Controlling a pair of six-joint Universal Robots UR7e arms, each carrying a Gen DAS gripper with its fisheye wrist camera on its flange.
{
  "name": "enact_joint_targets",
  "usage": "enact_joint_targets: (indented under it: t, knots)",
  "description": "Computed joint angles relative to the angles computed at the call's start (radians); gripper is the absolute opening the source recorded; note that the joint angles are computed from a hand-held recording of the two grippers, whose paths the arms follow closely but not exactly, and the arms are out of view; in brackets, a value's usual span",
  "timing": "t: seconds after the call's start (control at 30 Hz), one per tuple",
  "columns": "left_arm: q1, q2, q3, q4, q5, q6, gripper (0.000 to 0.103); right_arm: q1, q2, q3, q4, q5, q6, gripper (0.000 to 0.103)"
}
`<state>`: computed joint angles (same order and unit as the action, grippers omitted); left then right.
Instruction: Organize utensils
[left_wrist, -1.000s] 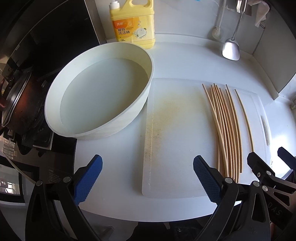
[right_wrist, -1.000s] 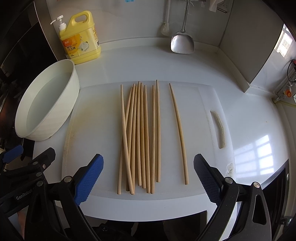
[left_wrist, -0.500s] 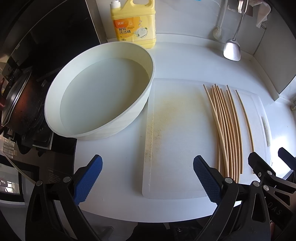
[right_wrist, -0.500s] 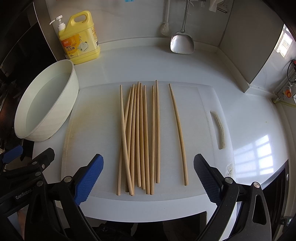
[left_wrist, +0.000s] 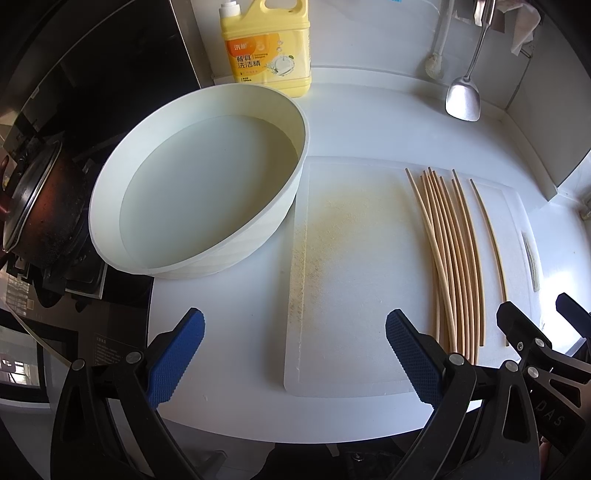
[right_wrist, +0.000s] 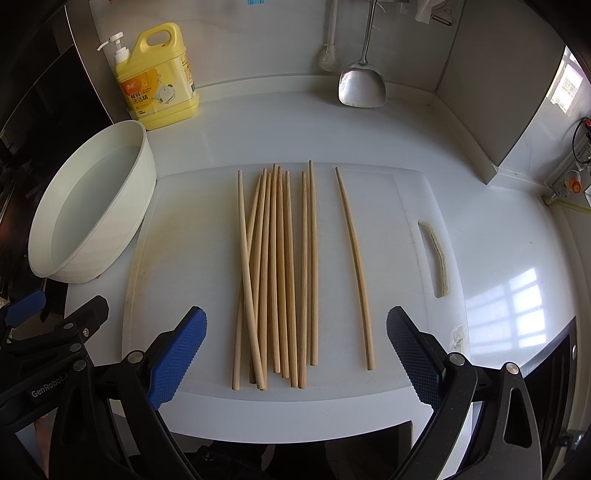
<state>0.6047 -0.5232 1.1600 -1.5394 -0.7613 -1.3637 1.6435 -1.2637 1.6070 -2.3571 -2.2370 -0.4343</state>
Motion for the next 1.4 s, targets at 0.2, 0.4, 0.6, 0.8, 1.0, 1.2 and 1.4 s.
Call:
enact_joint_targets:
  t: [0.2,0.4,0.6,0.8,1.0,1.2,1.4]
  knots:
    - [0.004,-0.010,0.015,-0.004,-0.003,0.006,0.097,-0.001,0.001,-0.001,0.003,-0.001,0.008,0.094]
    - [0.006,-0.032,0.049,-0.036,0.004,0.036,0.097,0.005,0.011,0.000,-0.021,-0.015,0.025,0.094]
    - [0.008,-0.053,0.084,-0.100,0.027,0.094,0.097,0.013,0.011,0.026,-0.116,-0.033,0.006,0.094]
    - [0.008,-0.061,0.113,-0.190,0.067,0.195,0.097,-0.002,0.002,0.058,-0.217,-0.017,-0.040,0.094]
    - [0.009,-0.049,0.137,-0.292,0.098,0.282,0.097,-0.034,-0.019,0.103,-0.307,0.018,-0.095,0.094]
    - [0.016,-0.007,0.110,-0.334,0.095,0.297,0.097,-0.085,-0.039,0.094,-0.273,0.075,-0.106,0.094]
    - [0.019,0.047,0.084,-0.354,0.095,0.235,0.097,-0.142,-0.043,0.091,-0.331,0.152,-0.193,0.094]
